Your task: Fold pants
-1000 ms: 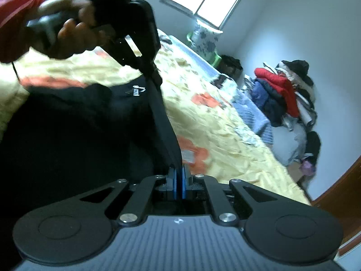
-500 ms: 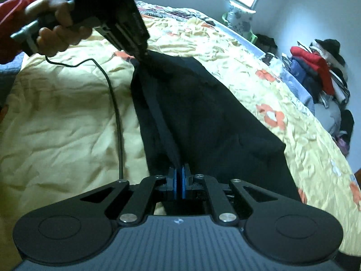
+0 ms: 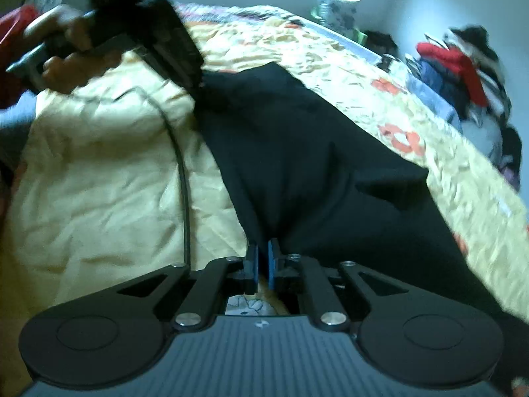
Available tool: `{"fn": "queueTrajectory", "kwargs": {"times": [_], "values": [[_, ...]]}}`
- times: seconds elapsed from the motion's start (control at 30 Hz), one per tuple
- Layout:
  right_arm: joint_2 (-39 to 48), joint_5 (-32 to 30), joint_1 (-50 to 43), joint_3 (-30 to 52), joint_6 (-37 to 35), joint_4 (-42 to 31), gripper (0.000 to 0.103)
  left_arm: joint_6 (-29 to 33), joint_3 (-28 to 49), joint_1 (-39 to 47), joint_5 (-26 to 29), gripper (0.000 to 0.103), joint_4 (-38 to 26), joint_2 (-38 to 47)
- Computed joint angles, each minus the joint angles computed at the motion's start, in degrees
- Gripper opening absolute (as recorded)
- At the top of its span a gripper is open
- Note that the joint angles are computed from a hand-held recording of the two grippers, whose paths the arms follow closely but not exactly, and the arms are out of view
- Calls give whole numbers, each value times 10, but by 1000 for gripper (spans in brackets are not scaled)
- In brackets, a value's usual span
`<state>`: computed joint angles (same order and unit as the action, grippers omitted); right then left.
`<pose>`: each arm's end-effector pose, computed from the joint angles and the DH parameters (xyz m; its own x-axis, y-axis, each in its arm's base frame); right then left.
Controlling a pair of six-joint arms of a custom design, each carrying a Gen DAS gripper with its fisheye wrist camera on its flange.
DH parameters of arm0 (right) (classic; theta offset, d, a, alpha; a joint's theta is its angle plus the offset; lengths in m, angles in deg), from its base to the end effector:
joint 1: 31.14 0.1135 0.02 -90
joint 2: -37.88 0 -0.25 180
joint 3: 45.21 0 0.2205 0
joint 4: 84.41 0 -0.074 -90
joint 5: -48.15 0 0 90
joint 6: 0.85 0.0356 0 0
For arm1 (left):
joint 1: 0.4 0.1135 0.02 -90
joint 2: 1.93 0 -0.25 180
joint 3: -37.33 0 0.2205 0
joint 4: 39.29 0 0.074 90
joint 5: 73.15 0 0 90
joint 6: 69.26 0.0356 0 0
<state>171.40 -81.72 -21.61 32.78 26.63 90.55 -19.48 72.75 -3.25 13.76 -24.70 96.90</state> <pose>0.3579 0.0832 0.0248 -0.0080 -0.6918 -0.7221 -0.9640 0.1973 -0.1783 0.2290 -0.0095 0.0809 -0.5832 -0.6166 -0.5290 -0.4746 0.7870 -0.3942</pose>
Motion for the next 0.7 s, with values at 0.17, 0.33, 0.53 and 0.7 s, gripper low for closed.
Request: {"fn": "queueTrajectory", "kwargs": {"times": [0.17,0.33,0.53,0.7], "values": [[-45,-32,-47,-31,-30,-34,9,32,37,-97,-92,43,-116,-101],[-38,-26,-146,5,141,9,10,93,151,-143,-61,55,-74,8],[21,50,-216,82,242,-36,10,149,333,-180,82,55,-52,210],[10,66,-227,107,326,4,11,182,441,-194,124,56,-64,322]]}}
